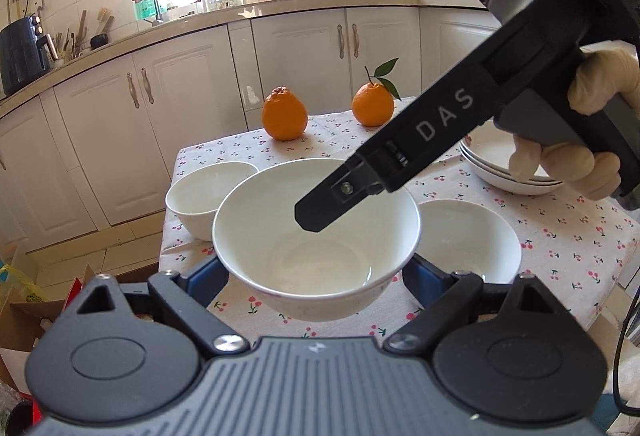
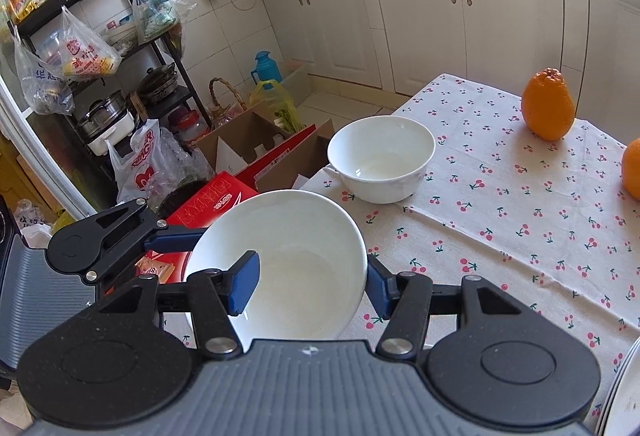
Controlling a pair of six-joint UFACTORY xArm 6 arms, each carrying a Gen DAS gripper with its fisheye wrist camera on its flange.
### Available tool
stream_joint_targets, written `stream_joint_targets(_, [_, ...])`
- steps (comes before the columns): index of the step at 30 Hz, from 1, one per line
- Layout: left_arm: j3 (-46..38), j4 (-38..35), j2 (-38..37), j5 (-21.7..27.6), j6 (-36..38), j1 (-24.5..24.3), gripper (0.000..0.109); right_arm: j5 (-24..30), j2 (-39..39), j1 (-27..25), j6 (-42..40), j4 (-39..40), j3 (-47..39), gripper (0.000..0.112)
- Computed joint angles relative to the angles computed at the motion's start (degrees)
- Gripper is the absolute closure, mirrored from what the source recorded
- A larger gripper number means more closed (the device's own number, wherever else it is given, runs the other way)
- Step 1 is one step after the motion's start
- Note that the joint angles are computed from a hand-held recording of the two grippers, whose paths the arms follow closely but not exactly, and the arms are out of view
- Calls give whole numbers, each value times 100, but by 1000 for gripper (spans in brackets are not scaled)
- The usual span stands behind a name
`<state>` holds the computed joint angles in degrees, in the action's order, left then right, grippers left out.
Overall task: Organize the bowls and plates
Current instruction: 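Lift the white bowl with the right tool toward the plate stack, then lower the white bowl into the pink-patterned bowl and open the right tool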
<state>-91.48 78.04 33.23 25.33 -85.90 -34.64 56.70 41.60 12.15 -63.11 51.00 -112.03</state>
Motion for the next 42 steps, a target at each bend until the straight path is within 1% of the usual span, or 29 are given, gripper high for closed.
stream_joint_targets(11, [-535,-319,329,-119,494,-178,16,-255,-530,-329,-429,356,791,50])
stream_joint_targets(19, [-1062,-786,747,-261,963,-261,16,-425,-762,-530,-542,446,1194,50])
stream_joint_targets(24, [-1379,-1271,1031,-294,1415,-300,16,-533,-803,-589,-551,393,1332,50])
stream_joint_targets(32, [-1650,-2001,1312,-366,1968,-335,16,-599,-739,-654,-438,289,1405,50])
stream_joint_targets(42, [-1812,-2375,1471,-354,2311,-345,16,-671,-701,-663,-373,212,1464,49])
